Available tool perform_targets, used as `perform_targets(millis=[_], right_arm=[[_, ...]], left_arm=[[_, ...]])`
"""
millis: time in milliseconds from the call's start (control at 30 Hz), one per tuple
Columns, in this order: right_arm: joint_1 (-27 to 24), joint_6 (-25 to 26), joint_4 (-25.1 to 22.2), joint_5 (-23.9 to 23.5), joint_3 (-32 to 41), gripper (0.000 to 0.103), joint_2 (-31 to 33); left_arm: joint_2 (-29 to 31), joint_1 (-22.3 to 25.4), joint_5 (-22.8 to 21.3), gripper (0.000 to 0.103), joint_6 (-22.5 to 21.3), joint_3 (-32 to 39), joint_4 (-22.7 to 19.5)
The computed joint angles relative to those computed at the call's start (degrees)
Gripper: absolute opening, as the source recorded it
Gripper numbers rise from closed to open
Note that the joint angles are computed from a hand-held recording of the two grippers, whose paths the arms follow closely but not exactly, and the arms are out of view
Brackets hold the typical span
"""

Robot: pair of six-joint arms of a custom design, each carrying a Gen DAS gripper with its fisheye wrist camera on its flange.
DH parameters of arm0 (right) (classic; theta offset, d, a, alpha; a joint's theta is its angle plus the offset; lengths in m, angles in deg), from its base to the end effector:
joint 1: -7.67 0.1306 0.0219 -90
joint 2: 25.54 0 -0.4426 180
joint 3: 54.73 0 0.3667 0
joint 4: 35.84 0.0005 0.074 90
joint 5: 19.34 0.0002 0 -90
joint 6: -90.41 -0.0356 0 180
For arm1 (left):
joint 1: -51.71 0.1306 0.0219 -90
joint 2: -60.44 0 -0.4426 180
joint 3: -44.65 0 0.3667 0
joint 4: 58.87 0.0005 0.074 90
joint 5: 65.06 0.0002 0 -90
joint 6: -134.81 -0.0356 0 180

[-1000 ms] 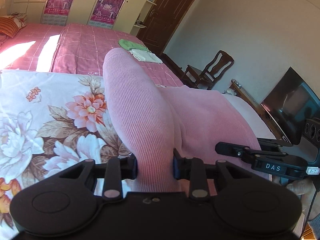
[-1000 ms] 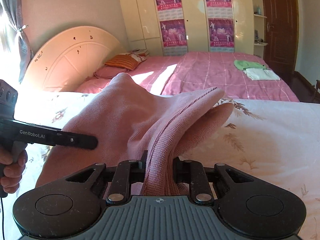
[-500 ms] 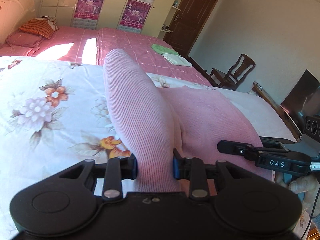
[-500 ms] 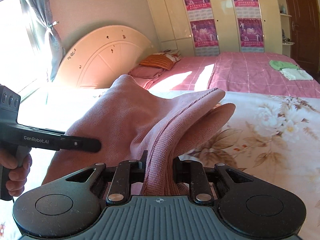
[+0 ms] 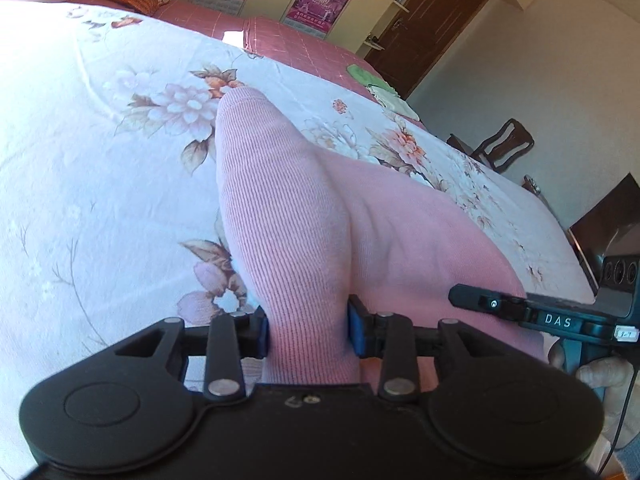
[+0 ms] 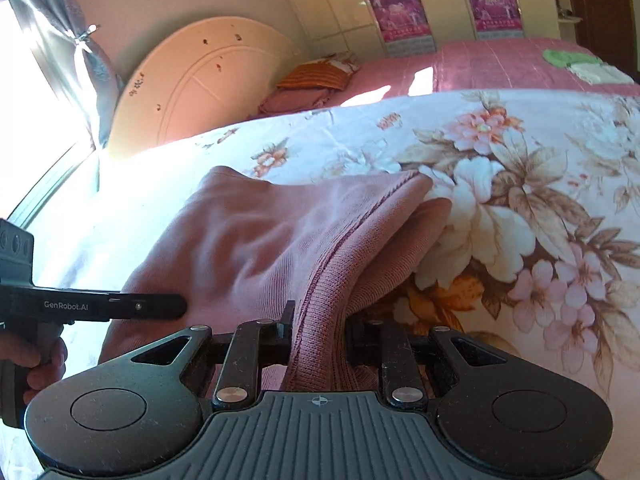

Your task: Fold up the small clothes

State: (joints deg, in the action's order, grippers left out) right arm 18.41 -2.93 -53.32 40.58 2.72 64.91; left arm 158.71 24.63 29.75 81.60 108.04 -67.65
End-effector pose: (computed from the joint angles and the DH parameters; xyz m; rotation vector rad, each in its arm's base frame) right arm 0.3892 0.0915 0.2925 -0.3892 2.3996 0.7518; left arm 0.4128 -0.2150 0.2832 -0.1616 2.4173 -0.6347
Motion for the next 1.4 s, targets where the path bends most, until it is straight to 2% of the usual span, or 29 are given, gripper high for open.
perform_targets(millis=[67,167,200,267,300,333,400,533,600,667,733,833,900,933,967,1033,1067,1133,1200,1300,1333,1400], right_arm=[[-0.6,-1.0,0.1,-0.3,-0.5,0.021,0.6],[-0.2,-1.6,0.6,0.7,-1.0,0.021,0.7],[0.2,-1.3,0.3,1.3,-1.0,0.021,0.7],[0.2,-1.5,-0.2,1.4,-0.7,0.024,0.4],[0.0,-2.0,-0.3,1.6,-0.7,0.035,-0.1],[-0.4,-2.7,0.2,1.7,-0.8,0.049,-0.5],[-2.1,-4.7,1.1,-1.2,-0.1,0.054,0.0],[-4.2,-10.5,2.5,-3.7,3.5,0.054,4.5],[-4.7,-13.7,2.2,-4.9,5.9,0.054,7.6],[-5.0,-15.7,3.3,-6.4,7.2,0.054,9.8],[-4.4,-12.8,3.7,-6.3,8.1,0.024,10.6],[-3.3,-5.5,10.4,-5.5,5.6,0.021,8.1],[-4.0,-4.9,16.0,-8.0,3.3,0.02,6.4],[-4.2,-4.2,17.1,-8.0,2.6,0.02,6.0],[-4.0,-2.8,17.1,-6.5,2.3,0.02,5.9],[-2.4,1.0,11.8,1.2,3.9,0.016,7.6],[-2.5,0.8,10.1,2.0,4.6,0.016,8.9],[-3.5,-3.0,11.3,0.2,4.3,0.016,9.9],[-3.8,-3.9,9.7,0.3,4.7,0.018,9.6],[-4.0,-4.6,7.4,4.0,4.5,0.03,6.9],[-4.2,-3.7,7.3,5.2,3.9,0.03,5.2],[-5.0,-1.2,6.1,4.4,2.4,0.029,1.2]], left_arm=[[0.2,0.4,1.1,0.037,1.0,-1.2,2.5],[0.6,0.5,1.3,0.043,-0.5,-1.3,2.8],[0.6,0.6,1.5,0.048,-0.8,-1.3,2.6],[0.2,0.8,0.5,0.065,-1.9,-0.6,0.4],[-0.5,0.7,-1.2,0.074,-3.2,-0.6,-0.3],[-1.5,1.0,-2.7,0.075,-4.9,-1.2,0.0],[-2.1,2.3,-1.7,0.071,-5.6,-1.5,1.7],[-0.3,5.8,2.9,0.066,-2.7,0.2,4.1],[2.0,7.0,6.1,0.063,-0.8,1.6,3.9],[4.0,7.6,7.6,0.062,1.4,2.0,5.5],[5.2,7.7,7.9,0.059,1.1,2.2,6.8],[5.9,6.7,5.4,0.058,-3.9,3.1,6.8],[6.1,5.8,3.5,0.058,-7.3,3.0,8.5],[6.5,5.6,2.5,0.058,-8.3,3.3,8.9],[7.0,5.3,1.3,0.058,-9.1,3.5,9.2],[8.3,4.8,-0.9,0.059,-11.0,4.3,9.2],[8.8,4.4,-2.3,0.059,-11.6,4.7,9.3],[9.2,3.5,-5.1,0.061,-12.8,5.6,8.3],[8.9,3.4,-5.6,0.064,-12.5,6.0,6.8],[6.2,3.0,-9.2,0.075,-11.3,5.5,3.3],[4.3,2.7,-9.8,0.072,-11.6,3.8,4.4],[0.9,2.1,-9.6,0.067,-11.7,0.7,5.8]])
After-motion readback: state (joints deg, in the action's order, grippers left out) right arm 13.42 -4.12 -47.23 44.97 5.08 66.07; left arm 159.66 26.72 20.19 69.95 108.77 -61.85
